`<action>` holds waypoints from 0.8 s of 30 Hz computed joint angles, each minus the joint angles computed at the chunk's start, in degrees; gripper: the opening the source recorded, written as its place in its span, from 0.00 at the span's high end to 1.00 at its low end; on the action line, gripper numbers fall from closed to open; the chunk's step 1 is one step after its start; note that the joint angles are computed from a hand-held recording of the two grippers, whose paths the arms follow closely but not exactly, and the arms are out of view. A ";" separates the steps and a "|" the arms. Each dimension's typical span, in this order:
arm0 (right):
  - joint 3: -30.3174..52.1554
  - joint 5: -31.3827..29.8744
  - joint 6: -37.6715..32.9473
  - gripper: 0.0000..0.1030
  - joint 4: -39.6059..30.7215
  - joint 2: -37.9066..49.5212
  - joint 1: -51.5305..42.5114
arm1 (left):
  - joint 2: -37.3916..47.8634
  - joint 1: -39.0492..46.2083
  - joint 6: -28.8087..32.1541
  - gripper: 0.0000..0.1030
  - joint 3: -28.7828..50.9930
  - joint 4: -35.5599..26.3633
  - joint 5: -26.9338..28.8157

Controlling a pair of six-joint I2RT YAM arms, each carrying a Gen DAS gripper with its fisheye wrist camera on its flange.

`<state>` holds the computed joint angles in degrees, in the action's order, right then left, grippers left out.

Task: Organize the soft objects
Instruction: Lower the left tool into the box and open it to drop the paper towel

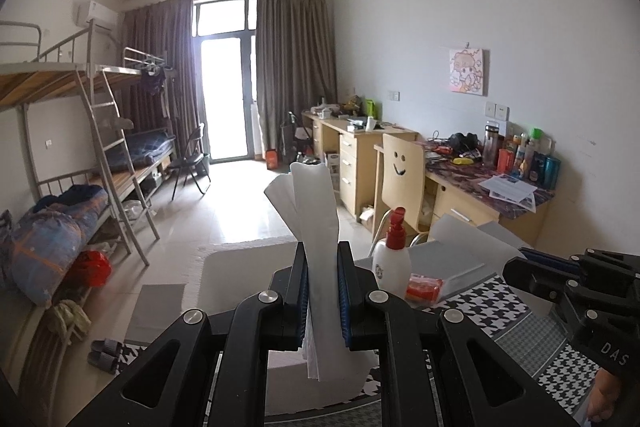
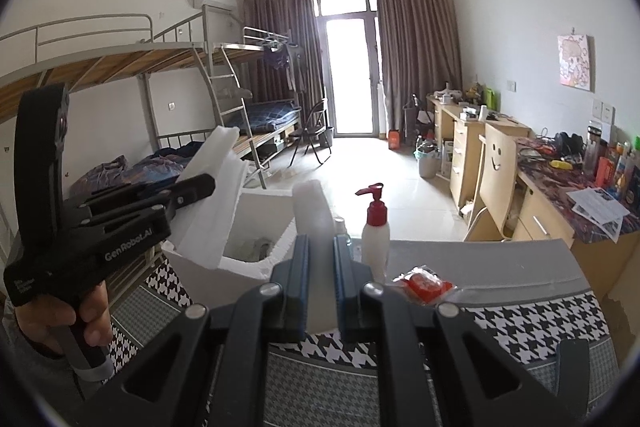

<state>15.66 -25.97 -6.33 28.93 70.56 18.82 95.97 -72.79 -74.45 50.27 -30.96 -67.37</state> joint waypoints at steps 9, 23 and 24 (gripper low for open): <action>3.27 1.38 -0.88 0.87 0.87 4.39 2.76 | -1.20 1.71 -2.61 0.87 -0.85 -2.60 -0.18; 7.91 4.73 -0.66 0.87 1.07 10.95 8.03 | -3.45 8.16 5.92 0.87 -6.04 8.35 4.16; 8.12 4.88 -0.67 0.87 1.07 11.33 8.27 | -3.45 8.48 6.21 0.87 -6.34 8.89 4.45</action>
<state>23.78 -21.09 -7.00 30.00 81.88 27.09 92.52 -64.31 -68.23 43.93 -22.08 -62.92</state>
